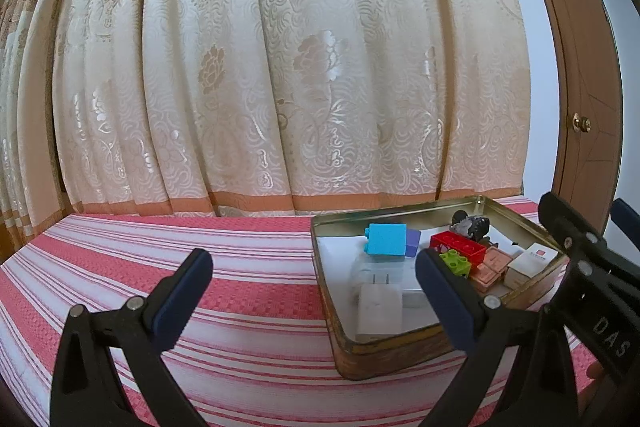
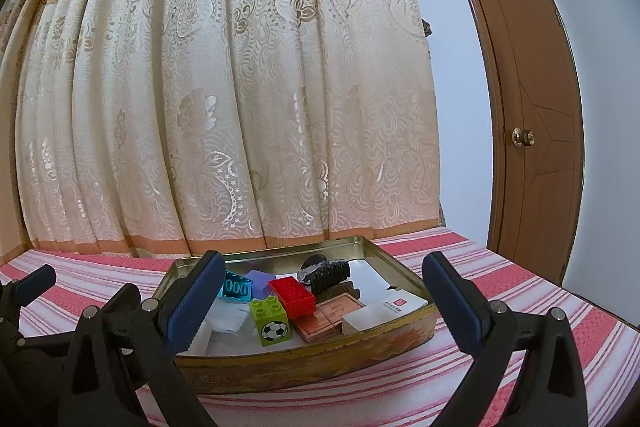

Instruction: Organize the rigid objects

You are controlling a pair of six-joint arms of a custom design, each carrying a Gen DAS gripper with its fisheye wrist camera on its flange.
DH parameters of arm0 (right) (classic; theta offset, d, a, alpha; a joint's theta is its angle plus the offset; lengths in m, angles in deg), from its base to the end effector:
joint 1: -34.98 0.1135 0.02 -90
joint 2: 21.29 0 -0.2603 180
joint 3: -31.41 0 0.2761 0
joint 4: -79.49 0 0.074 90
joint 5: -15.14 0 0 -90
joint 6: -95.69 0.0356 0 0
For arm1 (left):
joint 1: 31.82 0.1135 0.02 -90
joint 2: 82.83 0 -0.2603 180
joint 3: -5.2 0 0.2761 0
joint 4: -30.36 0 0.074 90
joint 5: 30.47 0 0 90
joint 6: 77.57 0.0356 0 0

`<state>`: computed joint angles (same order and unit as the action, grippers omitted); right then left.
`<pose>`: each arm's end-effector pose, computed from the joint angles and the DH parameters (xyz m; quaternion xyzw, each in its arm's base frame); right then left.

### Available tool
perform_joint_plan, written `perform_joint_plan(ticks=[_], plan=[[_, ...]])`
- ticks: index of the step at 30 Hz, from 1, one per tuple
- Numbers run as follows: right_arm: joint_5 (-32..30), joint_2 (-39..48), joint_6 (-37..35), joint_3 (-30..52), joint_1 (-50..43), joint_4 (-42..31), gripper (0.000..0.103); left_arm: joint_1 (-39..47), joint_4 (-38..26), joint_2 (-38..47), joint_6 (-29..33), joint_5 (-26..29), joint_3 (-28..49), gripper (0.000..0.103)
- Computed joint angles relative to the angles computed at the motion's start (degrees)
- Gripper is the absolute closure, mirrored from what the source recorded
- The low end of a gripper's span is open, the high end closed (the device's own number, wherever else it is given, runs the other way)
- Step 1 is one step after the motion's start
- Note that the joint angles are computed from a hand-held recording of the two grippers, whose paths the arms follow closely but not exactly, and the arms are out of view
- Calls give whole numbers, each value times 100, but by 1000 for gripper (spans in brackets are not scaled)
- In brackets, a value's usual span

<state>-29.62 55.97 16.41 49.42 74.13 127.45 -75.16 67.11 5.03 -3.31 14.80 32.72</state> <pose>0.1718 0.1072 0.1107 0.0612 0.7518 -0.0229 0.6562 0.1902 -0.1451 0.0940 -0.0178 0.8011 0.0273 0.5976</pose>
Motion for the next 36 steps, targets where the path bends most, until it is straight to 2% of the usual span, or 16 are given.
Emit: perform_joint_plan(ticks=[27,36], plan=[[415,34,-14,-203,185,553,3,-12,36,-11,96,-92,-28,0],[313,-53,22,-174,118,352,3,52,61,-61,141,86,-81,0]])
